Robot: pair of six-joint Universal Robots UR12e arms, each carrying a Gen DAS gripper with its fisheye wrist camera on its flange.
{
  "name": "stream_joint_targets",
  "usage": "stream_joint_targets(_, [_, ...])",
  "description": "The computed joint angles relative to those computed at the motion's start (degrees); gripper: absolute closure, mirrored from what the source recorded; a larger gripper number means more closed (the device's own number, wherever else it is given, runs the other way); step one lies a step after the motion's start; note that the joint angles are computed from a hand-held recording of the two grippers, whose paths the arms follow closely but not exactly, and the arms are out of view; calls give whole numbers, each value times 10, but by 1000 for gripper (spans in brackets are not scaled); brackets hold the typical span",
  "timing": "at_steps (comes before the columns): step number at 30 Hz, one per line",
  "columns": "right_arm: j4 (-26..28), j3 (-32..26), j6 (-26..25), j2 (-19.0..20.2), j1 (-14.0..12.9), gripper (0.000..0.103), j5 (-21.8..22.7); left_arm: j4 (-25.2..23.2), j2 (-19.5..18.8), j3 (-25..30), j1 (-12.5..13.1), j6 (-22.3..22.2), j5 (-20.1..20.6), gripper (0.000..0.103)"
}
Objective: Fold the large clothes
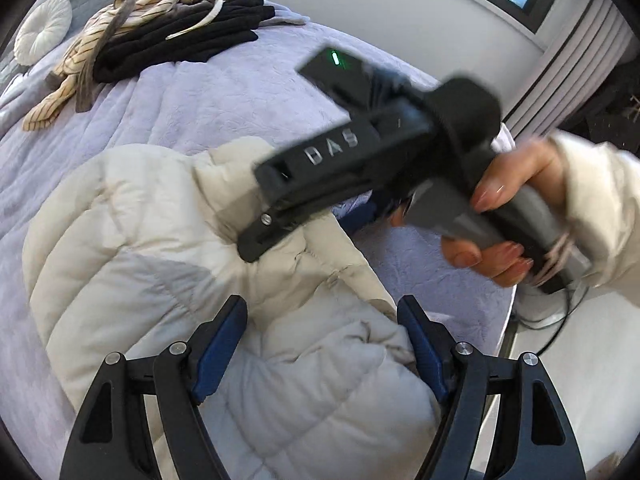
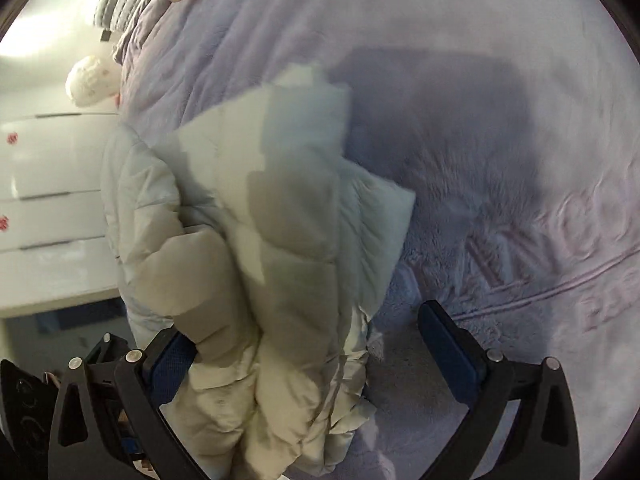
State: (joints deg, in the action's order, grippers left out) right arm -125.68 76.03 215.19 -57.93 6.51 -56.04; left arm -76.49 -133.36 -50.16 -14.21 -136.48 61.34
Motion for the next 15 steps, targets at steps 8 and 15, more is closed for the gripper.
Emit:
stream_joint_targets(8, [-69, 22, 24, 11, -4, 0, 38, -65, -15, 52, 32, -70, -46, 15])
stream_joint_targets(15, [-82, 7, 39, 29, 3, 0, 41, -124, -53, 118, 76, -200, -106, 15])
